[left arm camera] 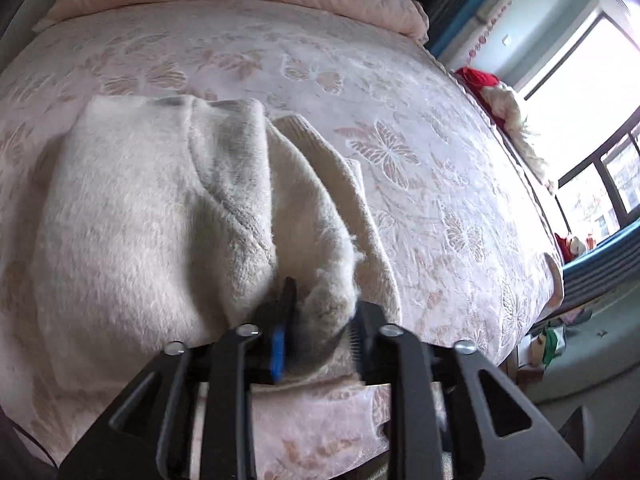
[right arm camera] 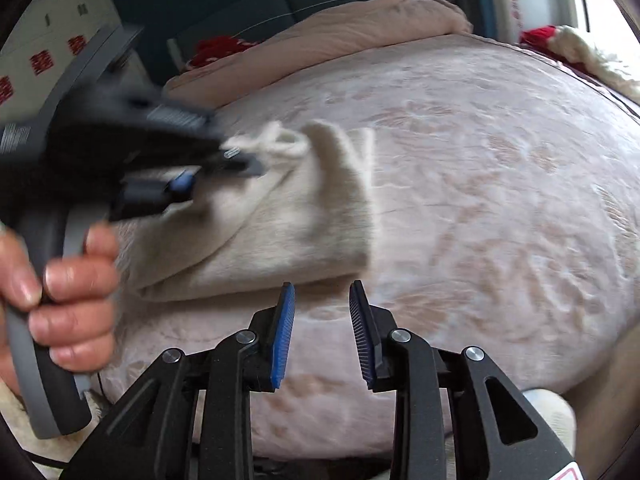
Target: Fold small clothes
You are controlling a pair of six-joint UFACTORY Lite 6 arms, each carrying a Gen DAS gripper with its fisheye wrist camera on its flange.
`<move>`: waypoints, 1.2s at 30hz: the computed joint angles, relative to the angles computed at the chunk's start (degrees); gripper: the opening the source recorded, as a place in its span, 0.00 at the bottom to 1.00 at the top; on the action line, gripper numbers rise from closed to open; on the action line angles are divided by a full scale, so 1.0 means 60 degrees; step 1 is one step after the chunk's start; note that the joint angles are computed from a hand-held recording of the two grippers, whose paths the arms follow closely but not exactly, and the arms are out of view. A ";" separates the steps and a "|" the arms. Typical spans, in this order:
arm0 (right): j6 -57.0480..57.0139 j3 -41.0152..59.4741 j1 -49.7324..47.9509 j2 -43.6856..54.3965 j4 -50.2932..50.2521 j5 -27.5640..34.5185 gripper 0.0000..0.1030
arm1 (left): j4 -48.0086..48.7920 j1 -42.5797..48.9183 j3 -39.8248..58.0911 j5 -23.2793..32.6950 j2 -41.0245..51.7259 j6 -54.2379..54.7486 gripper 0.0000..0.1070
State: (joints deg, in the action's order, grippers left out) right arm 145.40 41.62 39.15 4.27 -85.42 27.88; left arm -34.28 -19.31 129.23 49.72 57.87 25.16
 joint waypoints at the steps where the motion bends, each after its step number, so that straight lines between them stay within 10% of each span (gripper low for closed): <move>1: -0.0156 -0.0137 -0.0145 -0.0250 0.0063 -0.0049 0.38 | -0.0536 0.0284 -0.0918 -0.0187 -0.0638 0.0635 0.43; 4: 0.0182 -0.0077 -0.0813 -0.0577 -0.0781 -0.0478 0.53 | -0.0762 0.0942 -0.2785 -0.1071 -0.2144 0.1205 0.77; 8: 0.0582 0.1093 -0.1583 0.0100 -0.2017 -0.1143 0.57 | 0.0088 0.1860 -0.3037 -0.1728 -0.2622 0.1483 0.78; 15: -0.5585 0.5695 -0.1905 0.3898 0.2434 -0.2234 0.64 | -0.0063 0.3155 -0.4638 -0.2235 -0.3458 0.2437 0.78; 16: -0.6297 0.6095 -0.1941 0.4306 0.3066 -0.2155 0.63 | -0.0099 0.3163 -0.4869 -0.2321 -0.3603 0.2553 0.78; 18: -0.6521 0.6595 -0.2144 0.5116 0.3181 -0.2455 0.32 | -0.0183 0.3193 -0.5430 -0.2537 -0.3971 0.2836 0.78; 19: -0.6034 0.6536 -0.2303 0.5180 0.2721 -0.2909 0.09 | -0.0241 0.3205 -0.5534 -0.2564 -0.4034 0.3046 0.78; 24: -0.1896 0.4517 -0.2231 0.2214 -0.0836 -0.2215 0.07 | -0.0325 0.3180 -0.5535 -0.2449 -0.3979 0.3361 0.78; 27: -0.2842 0.3624 -0.1861 0.1378 0.0042 -0.1176 0.07 | -0.0483 0.3100 -0.5388 -0.2304 -0.3789 0.3483 0.79; 31: -0.1240 0.3126 -0.2789 0.3191 -0.1236 -0.3039 0.05 | -0.0071 0.2717 -0.5073 -0.2373 -0.3280 0.2920 0.79; 36: 0.3305 0.2460 -0.3028 0.2027 -0.5246 -0.2917 0.38 | 0.0333 0.2641 -0.4667 -0.2161 -0.2783 0.2309 0.79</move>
